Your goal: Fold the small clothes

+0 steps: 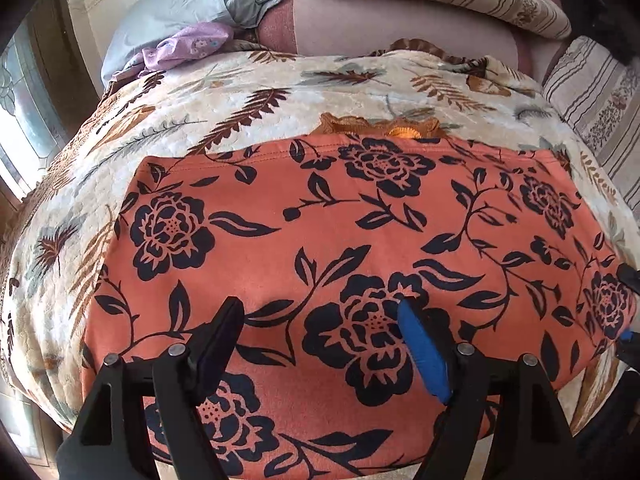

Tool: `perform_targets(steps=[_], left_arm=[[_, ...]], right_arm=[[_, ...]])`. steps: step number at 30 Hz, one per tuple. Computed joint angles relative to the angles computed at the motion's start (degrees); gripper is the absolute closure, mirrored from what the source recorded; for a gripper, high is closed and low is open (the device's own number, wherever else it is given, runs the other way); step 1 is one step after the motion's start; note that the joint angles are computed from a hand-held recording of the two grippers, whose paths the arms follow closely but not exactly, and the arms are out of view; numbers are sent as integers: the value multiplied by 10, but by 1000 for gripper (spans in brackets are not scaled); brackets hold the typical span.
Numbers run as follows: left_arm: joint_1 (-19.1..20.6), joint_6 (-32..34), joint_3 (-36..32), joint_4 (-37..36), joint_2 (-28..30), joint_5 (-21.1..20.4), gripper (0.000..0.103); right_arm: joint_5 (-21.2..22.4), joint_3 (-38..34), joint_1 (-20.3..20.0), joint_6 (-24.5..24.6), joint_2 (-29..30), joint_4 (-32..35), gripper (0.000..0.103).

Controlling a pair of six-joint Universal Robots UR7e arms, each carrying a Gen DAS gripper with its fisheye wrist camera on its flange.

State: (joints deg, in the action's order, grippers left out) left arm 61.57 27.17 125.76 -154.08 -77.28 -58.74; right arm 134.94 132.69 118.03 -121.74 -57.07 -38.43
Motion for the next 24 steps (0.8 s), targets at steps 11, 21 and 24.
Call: perform_targets(steps=[11,21,24], left_arm=[[4,3,-2,-7,-5,-11,21],[4,10,4,-1,-1,-6,19],[4,38,21,-63,-9,-19,19]], right_arm=[[13,-22,3,24,6,61,53],[5,-26,5,16,0,72,40],[8,-40,2,18,8,103,53]])
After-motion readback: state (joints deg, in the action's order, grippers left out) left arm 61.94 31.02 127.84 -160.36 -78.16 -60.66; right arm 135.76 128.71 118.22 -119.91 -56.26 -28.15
